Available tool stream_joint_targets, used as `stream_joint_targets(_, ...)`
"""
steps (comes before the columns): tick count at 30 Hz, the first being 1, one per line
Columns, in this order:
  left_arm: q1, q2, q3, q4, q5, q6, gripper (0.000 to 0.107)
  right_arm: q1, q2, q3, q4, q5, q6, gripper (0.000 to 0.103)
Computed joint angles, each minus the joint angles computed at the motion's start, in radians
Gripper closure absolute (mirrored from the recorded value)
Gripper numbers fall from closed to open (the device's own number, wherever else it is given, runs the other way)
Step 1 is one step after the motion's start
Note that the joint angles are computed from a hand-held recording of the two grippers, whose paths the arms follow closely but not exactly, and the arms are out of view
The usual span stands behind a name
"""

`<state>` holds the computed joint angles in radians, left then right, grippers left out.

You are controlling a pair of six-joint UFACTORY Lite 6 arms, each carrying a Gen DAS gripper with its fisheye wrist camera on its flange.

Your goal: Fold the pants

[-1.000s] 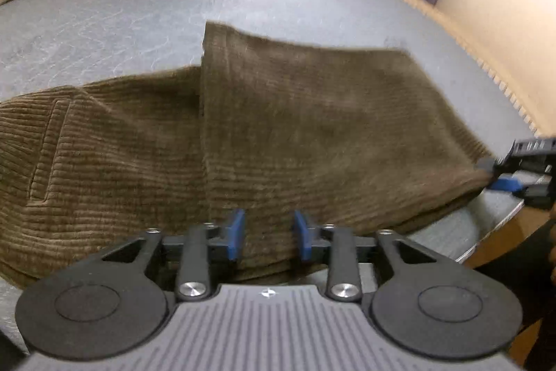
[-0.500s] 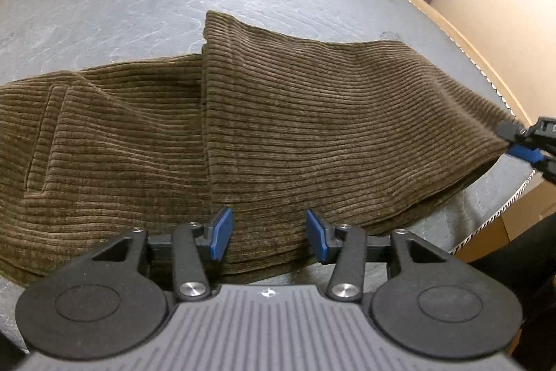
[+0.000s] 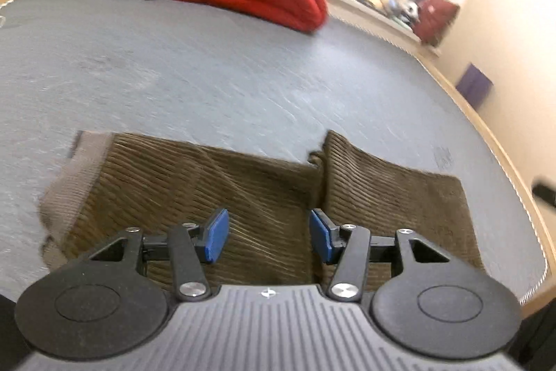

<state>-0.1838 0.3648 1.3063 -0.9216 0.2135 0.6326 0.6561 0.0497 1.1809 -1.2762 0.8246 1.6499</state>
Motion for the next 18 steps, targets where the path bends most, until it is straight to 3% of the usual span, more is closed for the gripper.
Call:
stream_joint_targets(2,0.02,-0.009,-0.016,-0.044,0.009,0.051,0.049,-0.041,-0.006,-0.043,0.03,0.037,0.133,0.103)
stream_joint_targets(3,0.024,-0.012,-0.022,-0.053,0.015,0.064,0.049,-0.077,-0.03,-0.093,0.041,0.023,0.211,0.094)
stream_joint_targets(4,0.025,-0.014,-0.025,-0.072,0.018,0.087,0.049,-0.131,-0.061,-0.152,0.06,-0.015,0.278,0.075)
stream_joint_targets(6,0.019,-0.017,-0.032,-0.17,0.025,0.192,0.049,-0.252,-0.118,-0.273,0.067,-0.12,0.401,0.055)
stream_joint_targets(10,-0.006,-0.021,-0.044,-0.369,0.079,0.398,0.048,-0.475,-0.19,-0.453,0.05,-0.32,0.636,0.055)
stream_joint_targets(15,-0.075,0.04,-0.013,-0.432,0.139,0.514,0.051,-0.622,-0.18,-0.542,-0.22,-0.481,0.881,0.047)
stream_joint_targets(18,-0.113,0.11,0.052,-0.27,0.162,0.374,0.074,-0.647,-0.143,-0.552,-0.32,-0.482,0.982,0.046)
